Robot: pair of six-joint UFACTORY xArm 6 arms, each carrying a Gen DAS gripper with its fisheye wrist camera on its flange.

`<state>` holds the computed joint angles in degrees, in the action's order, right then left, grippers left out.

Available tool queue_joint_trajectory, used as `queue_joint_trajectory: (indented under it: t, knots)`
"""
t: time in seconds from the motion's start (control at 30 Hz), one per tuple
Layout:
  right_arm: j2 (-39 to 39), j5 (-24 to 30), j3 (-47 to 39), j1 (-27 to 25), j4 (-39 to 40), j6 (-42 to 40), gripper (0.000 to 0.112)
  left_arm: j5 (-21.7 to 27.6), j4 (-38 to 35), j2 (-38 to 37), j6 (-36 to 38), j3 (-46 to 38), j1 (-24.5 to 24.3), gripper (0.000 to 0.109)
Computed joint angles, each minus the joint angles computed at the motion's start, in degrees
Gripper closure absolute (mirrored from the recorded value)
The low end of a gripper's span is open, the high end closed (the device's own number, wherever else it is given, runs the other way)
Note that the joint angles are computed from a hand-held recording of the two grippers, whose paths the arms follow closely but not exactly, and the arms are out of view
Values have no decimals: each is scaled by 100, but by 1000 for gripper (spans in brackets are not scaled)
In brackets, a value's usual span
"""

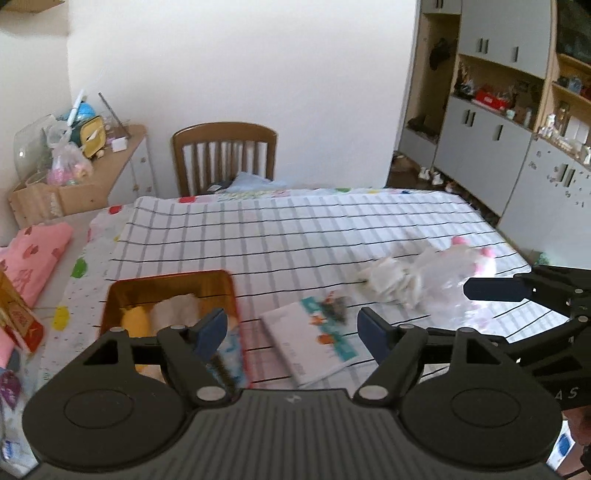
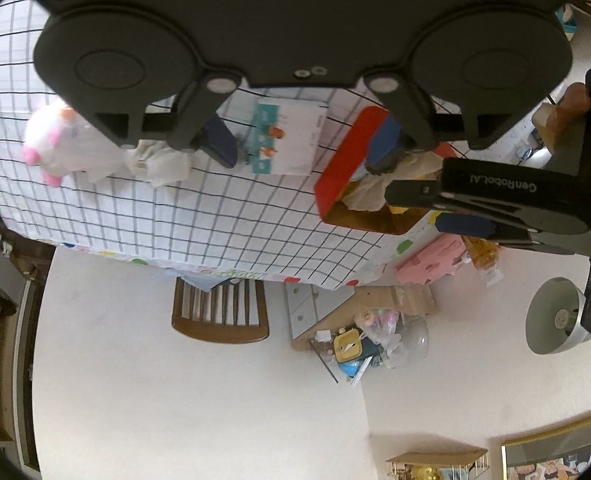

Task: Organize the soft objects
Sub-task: 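Withdraw both grippers from the tin box toward the plush toy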

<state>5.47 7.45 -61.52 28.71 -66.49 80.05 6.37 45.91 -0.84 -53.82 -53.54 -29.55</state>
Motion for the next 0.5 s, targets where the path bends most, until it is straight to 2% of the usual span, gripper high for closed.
queue_joint_trajectory:
  t: [0.1, 0.17, 0.27, 0.37, 0.5]
  knots:
    - [-309, -99, 306, -155, -393, 334, 26, -29, 756, 85, -790, -143, -134, 31]
    - [-515, -142, 500, -279, -694, 598, 23, -1, 1226, 179, -1308, -293, -250, 23]
    - [-766, -213, 752, -472, -1054, 928, 21, -50, 2028, 343, -2192, -531, -373, 21]
    - [-1018, -283, 1016, -687, -1440, 1284, 20, -87, 2209, 539, -2500, -751, -493, 21]
    - [-1330, -344, 1351, -969, -1874, 1686, 19, -190, 2708, 909, -3141, -1147, -623, 6]
